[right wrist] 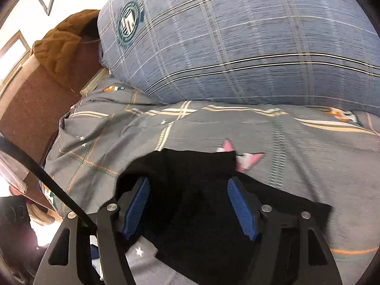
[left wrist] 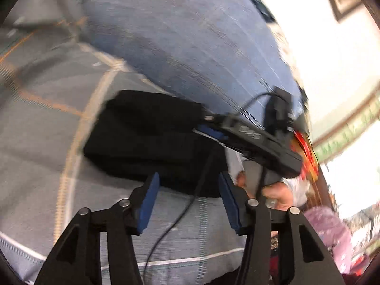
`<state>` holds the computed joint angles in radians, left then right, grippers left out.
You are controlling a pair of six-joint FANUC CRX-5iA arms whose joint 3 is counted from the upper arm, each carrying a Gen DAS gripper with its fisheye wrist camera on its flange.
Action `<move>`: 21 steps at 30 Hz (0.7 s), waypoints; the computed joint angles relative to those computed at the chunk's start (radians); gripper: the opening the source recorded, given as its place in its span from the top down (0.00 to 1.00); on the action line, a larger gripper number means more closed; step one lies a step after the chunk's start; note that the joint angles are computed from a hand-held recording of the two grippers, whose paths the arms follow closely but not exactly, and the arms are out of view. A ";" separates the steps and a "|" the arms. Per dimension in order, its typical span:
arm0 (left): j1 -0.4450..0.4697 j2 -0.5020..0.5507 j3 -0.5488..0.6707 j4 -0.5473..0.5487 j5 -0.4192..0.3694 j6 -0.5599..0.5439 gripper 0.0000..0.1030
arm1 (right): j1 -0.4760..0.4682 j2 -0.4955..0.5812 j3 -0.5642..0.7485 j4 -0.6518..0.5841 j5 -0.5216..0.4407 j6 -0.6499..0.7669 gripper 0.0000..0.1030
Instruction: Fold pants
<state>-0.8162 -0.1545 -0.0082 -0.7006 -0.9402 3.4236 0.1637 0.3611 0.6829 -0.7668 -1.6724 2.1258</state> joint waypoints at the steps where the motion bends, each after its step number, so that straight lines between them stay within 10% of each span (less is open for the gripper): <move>1: -0.003 -0.025 -0.036 -0.014 0.018 0.061 0.50 | 0.010 -0.004 -0.007 0.002 0.005 -0.012 0.28; 13: -0.021 -0.148 -0.199 -0.269 0.154 0.460 0.35 | -0.051 -0.038 -0.034 -0.134 -0.050 -0.150 0.25; 21: 0.045 -0.150 -0.223 -0.232 0.235 0.445 0.34 | -0.053 -0.096 -0.094 -0.148 0.008 -0.174 0.25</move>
